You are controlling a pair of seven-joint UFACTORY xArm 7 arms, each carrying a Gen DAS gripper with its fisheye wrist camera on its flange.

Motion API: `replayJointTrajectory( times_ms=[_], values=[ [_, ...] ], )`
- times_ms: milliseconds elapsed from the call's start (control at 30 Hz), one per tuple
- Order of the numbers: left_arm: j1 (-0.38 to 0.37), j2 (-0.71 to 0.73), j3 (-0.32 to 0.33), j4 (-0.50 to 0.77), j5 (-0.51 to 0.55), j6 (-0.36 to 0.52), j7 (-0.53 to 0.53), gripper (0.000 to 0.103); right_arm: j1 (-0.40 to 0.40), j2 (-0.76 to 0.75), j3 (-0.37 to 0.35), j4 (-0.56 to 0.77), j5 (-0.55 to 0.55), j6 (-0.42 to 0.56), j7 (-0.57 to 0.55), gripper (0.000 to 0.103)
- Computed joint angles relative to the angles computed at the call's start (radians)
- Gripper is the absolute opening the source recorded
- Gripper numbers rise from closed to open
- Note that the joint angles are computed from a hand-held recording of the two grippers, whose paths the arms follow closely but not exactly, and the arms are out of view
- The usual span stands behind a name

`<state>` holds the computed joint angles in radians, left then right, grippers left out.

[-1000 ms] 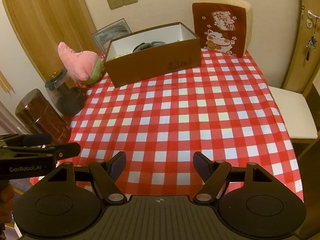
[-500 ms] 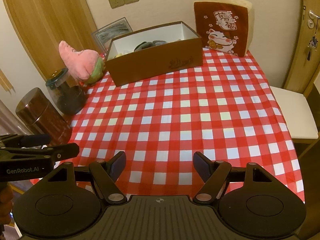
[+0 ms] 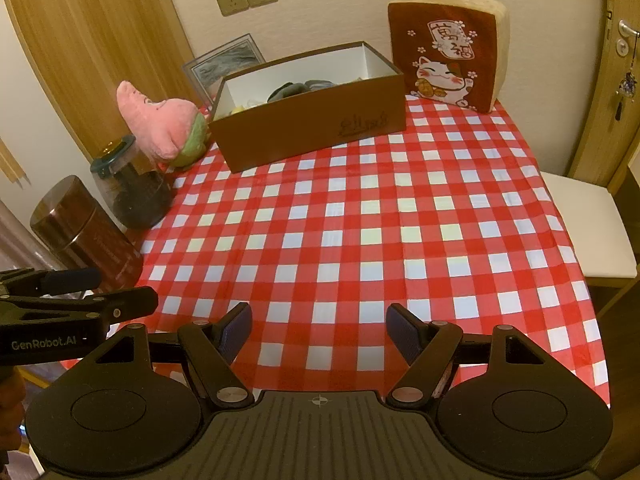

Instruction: Organize soft objects

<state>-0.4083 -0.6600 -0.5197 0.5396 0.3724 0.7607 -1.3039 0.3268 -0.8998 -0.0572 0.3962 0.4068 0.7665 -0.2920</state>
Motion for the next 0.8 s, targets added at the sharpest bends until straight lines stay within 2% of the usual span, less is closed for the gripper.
replayJointTrajectory(
  times_ms=[800],
  values=[
    [0.006,-0.002,0.001,0.006,0.009,0.004,-0.003,0.079,0.013,0.020,0.004,0.012,0.006,-0.015,0.000,0.074]
  ],
)
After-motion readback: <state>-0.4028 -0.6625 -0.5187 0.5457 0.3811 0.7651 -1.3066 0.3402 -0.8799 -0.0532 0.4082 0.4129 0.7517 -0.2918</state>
